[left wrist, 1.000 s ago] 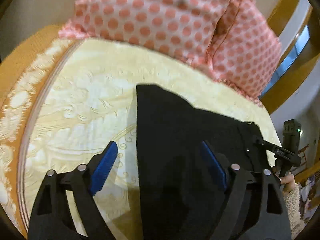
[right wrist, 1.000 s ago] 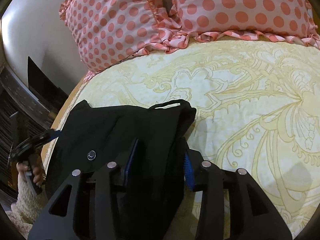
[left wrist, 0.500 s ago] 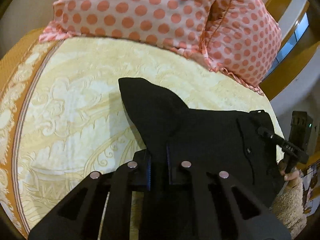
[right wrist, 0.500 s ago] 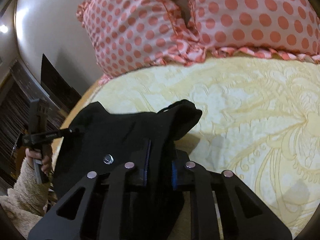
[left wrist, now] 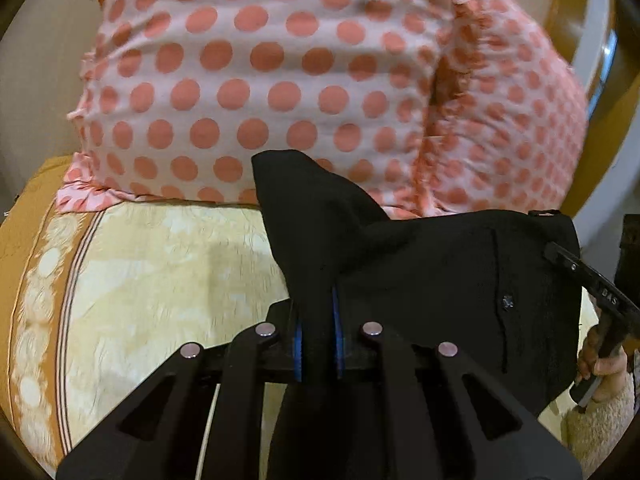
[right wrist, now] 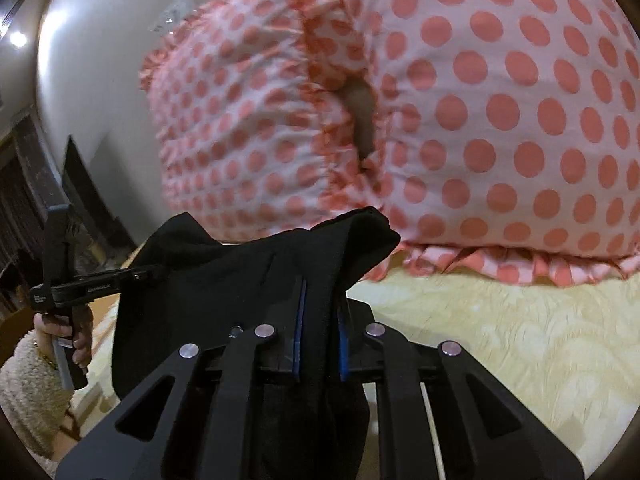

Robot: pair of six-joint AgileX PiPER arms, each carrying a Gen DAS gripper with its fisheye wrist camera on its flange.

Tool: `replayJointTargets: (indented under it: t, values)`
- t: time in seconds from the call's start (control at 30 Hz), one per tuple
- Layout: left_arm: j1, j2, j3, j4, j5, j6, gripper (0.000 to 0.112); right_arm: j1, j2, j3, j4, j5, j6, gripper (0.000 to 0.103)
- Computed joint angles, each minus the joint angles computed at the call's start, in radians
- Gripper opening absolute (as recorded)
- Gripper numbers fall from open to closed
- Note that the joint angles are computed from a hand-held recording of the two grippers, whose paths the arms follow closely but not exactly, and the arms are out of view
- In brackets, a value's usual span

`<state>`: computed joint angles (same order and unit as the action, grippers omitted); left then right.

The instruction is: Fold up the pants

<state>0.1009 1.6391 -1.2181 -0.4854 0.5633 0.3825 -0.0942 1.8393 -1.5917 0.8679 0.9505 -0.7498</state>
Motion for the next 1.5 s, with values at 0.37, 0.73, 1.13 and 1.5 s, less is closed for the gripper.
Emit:
replayJointTargets:
  t: [0.37, 0.73, 1.13, 1.5]
  values:
    - [-0.035, 0.154, -0.039, 0.166, -0.067, -0.194, 0.031, 0.08, 0.16, -0.112, -0.336, -0.007, 0.357, 0.042]
    - [-0.078, -0.367, 0.461, -0.224, -0.131, 0.241, 0.08, 0.151, -0.42, 0.463, -0.294, -0.233, 0.124, 0.064]
    - [-0.277, -0.385, 0.563, 0.433, -0.259, -0.468, 0.089, 0.267, -0.427, 0.527, -0.516, -0.249, 0.414, 0.081]
    - [-0.774, -0.961, 0.928, 1.277, 0.175, -1.559, 0.101, 0.313, -0.908, 0.915, -0.573, -0.32, 0.639, 0.101]
